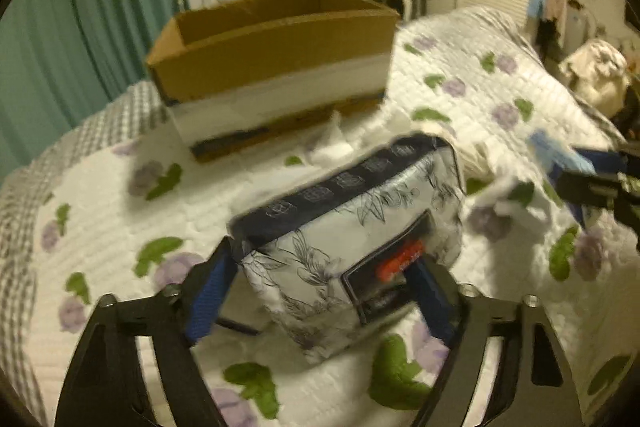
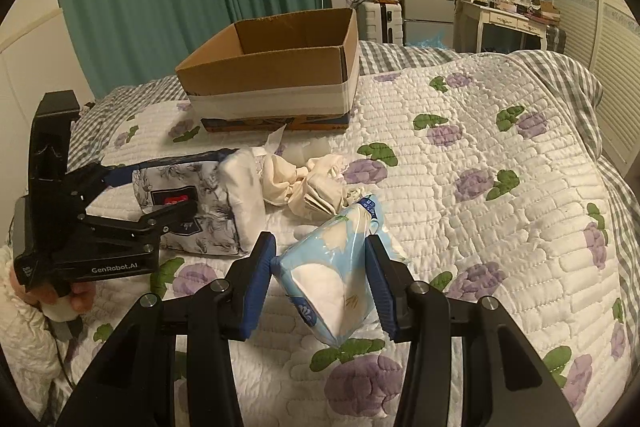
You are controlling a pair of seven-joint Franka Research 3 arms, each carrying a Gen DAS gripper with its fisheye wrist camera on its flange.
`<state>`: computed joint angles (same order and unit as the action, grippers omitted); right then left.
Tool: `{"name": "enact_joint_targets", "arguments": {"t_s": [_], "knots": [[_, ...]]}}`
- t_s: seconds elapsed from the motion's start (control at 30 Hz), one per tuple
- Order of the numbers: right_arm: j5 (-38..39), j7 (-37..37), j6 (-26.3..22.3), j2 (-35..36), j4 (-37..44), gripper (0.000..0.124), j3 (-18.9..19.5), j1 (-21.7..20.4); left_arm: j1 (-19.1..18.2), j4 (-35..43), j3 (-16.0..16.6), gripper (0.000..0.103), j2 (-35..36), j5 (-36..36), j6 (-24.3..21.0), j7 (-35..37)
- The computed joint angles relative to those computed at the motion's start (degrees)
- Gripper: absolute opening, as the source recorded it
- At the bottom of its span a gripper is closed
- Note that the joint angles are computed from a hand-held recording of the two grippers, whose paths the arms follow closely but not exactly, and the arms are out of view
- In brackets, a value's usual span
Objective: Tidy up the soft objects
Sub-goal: 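Carry both tissue packs to the cardboard box and release them inside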
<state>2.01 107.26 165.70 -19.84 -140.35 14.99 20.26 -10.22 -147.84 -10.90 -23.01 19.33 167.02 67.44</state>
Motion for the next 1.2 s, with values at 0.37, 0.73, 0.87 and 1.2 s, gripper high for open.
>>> {"name": "enact_joint_targets", "arguments": {"t_s": [0.37,0.73,0.87,1.2], "knots": [[-0.5,-0.3,0.9,-1.3,-0.4,0.045,0.5,0.4,-1.4,-2.9,0.2,0.042,-9.7,-3.2,-1.7,-1.3],[2.8,-9.6,3.0,-0.1,7.5,0.045,-2.7,3.1,4.5,7.3,-1.0,0.042,-11.0,1.2,-6.5,-5.4],[0.4,-13.2,3.8,5.8,17.3,0.045,-2.1,0.9,7.4,15.6,-1.4,0.042,-3.2,3.9,-5.6,-5.9],[15.8,-29.8,-5.5,33.9,53.3,0.045,-5.8,4.9,9.2,35.1,-0.7,0.044,19.1,14.2,-8.4,-11.7]]}}
